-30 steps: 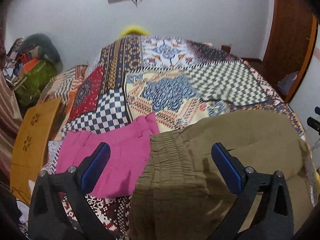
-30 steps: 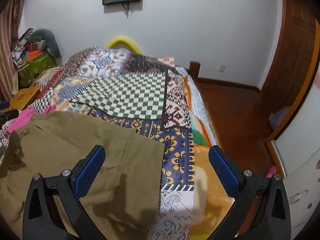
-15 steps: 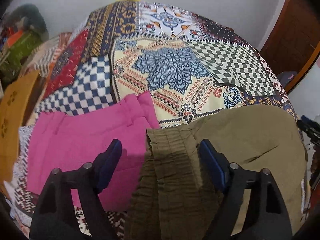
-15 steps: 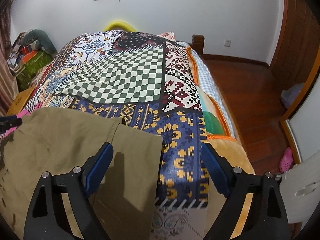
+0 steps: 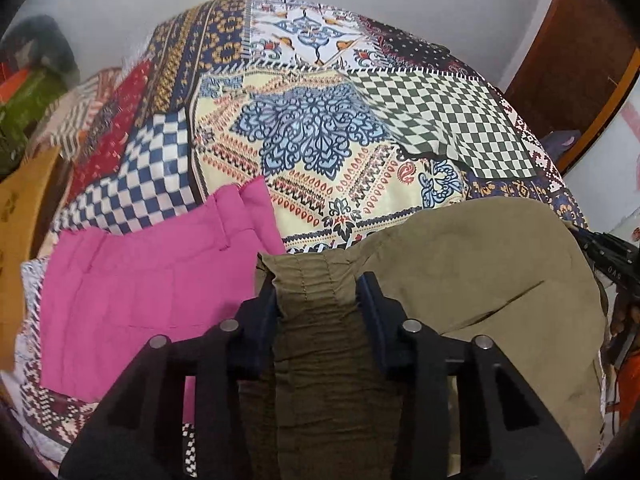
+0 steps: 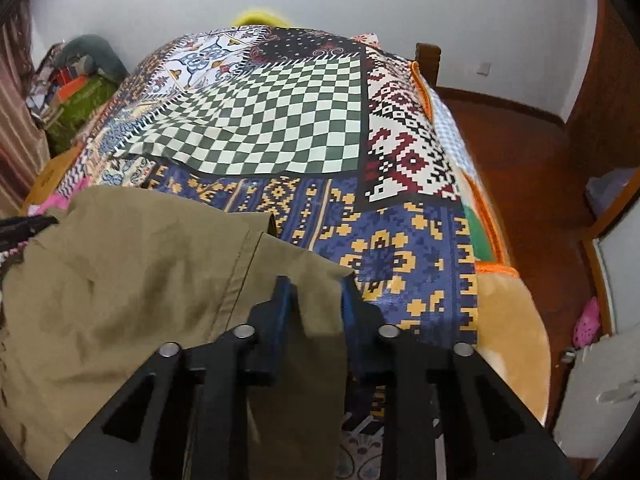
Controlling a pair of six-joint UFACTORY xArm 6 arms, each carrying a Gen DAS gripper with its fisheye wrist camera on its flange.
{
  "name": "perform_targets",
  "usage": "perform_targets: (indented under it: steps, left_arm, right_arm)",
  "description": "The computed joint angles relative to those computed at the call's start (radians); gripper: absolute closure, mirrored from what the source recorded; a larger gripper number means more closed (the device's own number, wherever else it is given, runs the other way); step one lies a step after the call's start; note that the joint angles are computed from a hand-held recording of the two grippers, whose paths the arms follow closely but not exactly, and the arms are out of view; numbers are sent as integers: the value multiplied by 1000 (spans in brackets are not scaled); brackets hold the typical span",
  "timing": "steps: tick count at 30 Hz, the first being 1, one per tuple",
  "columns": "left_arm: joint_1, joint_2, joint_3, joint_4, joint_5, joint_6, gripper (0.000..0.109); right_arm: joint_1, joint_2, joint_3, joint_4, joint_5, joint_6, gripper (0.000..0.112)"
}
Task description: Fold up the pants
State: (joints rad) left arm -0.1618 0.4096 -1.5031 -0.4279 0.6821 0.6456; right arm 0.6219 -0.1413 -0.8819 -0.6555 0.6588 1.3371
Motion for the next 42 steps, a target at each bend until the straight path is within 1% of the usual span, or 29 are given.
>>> perform_targets:
  steps: [1,2,6,9,14,18,21,24,28,31,34,36,38,40,42]
  left_arm:
    - [-4,-13,16,39,-31,-21,95]
    - [-2,-21,21,39,-35,-18,95]
    - [19,-50,12,-31,-18,24,99]
    - [19,-89,35,-61,-43,61,102]
    - [23,-134,44,-112,-76,100,103]
    - [31,-141,19,-156,-91,125,103]
    - [35,-116,-20,-155,-99,114,103]
    - [42,-68,-68,-130,-91,74,103]
    - [50,-5,-107,-94,-83,25,103]
    - [49,47,-138,-1,-76,-48,102]
    - [47,65,-136,70,-89,-89,97]
    - [48,49,-107,95,-119,-93,91]
    - [54,21,-75,77,-135,-70,80]
    - [65,-27,-29,31,-133,-24,74]
    - [78,-102,50,-25,-137,44,67]
  right_arm:
    - [0,-13,8,-12,-8,15,101]
    - [4,-21,9,-29,-3,33,102]
    - [23,-56,-10,-113,50,80,105]
    - [33,-80,-32,-173,69,111,105]
    - [59,-61,-130,-250,142,89,106]
    - [50,-13,-230,-297,173,54,106]
    - [28,35,-298,-322,173,33,106]
    - [4,105,-370,-334,173,6,106]
    - [-22,225,-471,-314,173,-40,106]
    - [-45,275,-502,-256,145,-76,104]
    - [-47,300,-521,-218,169,-83,97]
    - [-48,275,-491,-209,155,-77,77]
    - [-35,235,-450,-234,155,-47,68]
    - [-16,189,-410,-227,170,-52,67]
    - [14,115,-340,-207,179,-38,67]
